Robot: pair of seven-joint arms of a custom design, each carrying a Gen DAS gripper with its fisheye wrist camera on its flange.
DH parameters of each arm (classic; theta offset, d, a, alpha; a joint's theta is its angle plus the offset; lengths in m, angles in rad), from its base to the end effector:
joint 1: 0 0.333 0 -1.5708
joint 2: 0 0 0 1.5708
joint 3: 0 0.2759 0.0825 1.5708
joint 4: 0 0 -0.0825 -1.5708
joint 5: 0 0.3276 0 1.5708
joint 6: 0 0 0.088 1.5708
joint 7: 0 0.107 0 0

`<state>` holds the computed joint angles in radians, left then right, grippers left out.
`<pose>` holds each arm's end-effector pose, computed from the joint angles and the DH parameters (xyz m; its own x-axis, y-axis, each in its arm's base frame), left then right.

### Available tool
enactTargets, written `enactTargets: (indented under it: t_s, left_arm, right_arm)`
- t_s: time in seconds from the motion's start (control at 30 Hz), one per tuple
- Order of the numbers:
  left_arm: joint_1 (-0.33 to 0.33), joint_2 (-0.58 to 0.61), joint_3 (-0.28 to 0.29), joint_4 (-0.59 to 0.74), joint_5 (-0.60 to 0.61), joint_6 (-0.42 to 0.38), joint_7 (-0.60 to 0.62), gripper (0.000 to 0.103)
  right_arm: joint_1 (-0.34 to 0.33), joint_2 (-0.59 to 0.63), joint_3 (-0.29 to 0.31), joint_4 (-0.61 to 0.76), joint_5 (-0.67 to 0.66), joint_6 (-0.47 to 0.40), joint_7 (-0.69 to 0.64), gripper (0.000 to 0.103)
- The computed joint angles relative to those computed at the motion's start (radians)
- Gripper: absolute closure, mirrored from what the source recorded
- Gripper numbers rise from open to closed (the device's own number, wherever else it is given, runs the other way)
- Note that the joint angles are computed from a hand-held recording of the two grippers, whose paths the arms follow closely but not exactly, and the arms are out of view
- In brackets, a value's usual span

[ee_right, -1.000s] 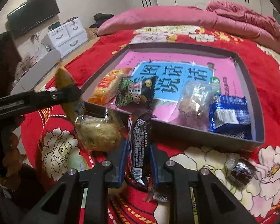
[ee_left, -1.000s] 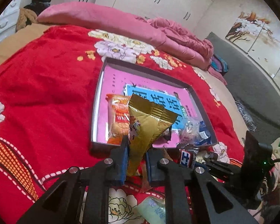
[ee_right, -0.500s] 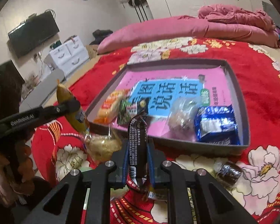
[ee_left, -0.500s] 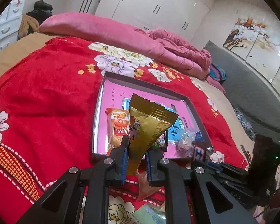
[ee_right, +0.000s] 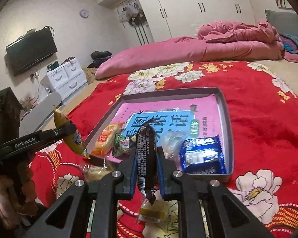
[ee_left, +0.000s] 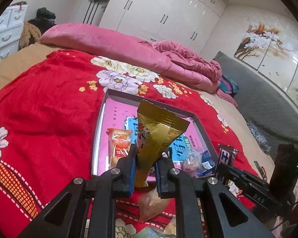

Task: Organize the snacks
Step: 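Lift both held snacks and carry them over the tray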

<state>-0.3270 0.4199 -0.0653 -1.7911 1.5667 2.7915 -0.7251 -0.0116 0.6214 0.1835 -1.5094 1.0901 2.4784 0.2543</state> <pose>0.5429 -0.2703 0.3455 0.2988 -0.8665 0.3998 -0.4865 -0.4987 -0.7174 0.6614 0.0883 0.3379 0.6754 -0.6801 -0.2852 -0.5974 -0.2778 -0.7523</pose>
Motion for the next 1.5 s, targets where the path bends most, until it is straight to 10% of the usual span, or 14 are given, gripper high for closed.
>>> enactTargets:
  t_s: [1.5]
  left_arm:
    - [-0.049,0.219,0.106,0.227,-0.355,0.066,0.307,0.087]
  right_arm:
    - [0.001,0.149,0.027,0.183,-0.082,0.109,0.219,0.085]
